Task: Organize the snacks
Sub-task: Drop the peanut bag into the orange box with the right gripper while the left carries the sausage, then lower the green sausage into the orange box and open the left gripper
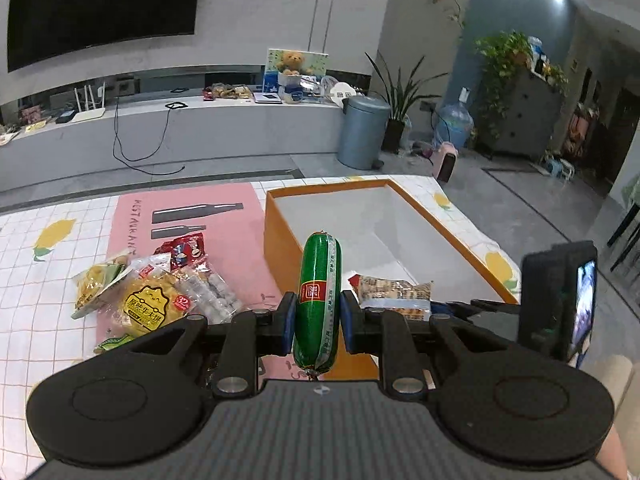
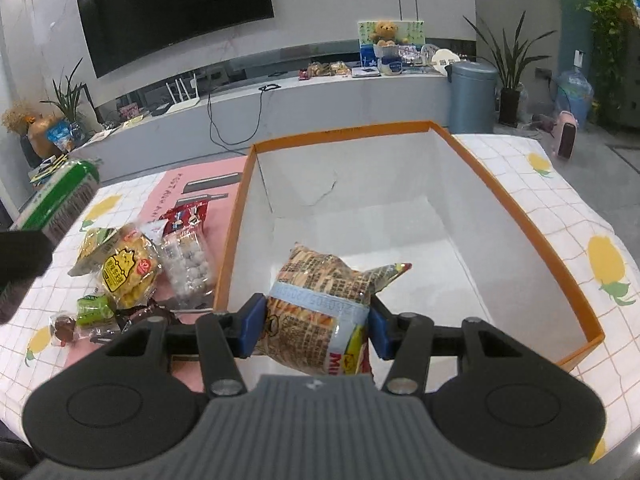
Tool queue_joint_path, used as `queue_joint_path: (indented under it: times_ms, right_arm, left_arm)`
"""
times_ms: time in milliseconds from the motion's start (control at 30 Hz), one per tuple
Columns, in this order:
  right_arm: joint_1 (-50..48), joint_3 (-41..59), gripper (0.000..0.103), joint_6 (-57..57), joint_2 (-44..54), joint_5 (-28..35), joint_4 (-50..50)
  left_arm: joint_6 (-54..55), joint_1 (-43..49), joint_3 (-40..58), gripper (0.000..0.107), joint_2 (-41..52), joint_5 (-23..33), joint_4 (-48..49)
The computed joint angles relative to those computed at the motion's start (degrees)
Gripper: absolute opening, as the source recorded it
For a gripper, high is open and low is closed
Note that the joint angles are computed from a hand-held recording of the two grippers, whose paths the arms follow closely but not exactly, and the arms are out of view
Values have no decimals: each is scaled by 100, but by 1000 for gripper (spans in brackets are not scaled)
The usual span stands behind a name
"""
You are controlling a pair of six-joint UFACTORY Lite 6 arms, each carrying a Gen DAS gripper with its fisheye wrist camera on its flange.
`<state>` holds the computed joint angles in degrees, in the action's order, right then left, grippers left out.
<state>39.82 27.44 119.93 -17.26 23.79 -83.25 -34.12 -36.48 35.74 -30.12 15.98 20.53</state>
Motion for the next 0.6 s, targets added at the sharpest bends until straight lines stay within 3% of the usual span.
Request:
queue_joint_path:
  times_ms: [133,167,200,300,367,433,600]
  right_arm:
    - [-401,2,57,-30,-100,-510,160]
    - [-594,-92,67,155,-266,-835,47]
    - [-735,-182,85,393,-418,-1055,-78]
    - [-846,-548,88,958,-1091,-957,-300]
    - [-773,-839,89,797,-1715,-581,167]
    - [-547,-1065,90,384,-2409,182,834]
    - [-83,-1378,90,-174,-3704,1503,1540]
  left_arm:
    - [-925,-421,98,25,130,268,945]
    - [-1189,-556,138,25,180,352,1142]
    - [-1512,-702,151,25,236,429,1383]
    - [-2604,-1145,239,25,488,601,2303]
    - [-2734,-1208,357,25,695,474,2285]
    - [-3085,-1290,530,25,1002,385,2513]
    - [-3921,-1493,1162,25,2113,167,3055]
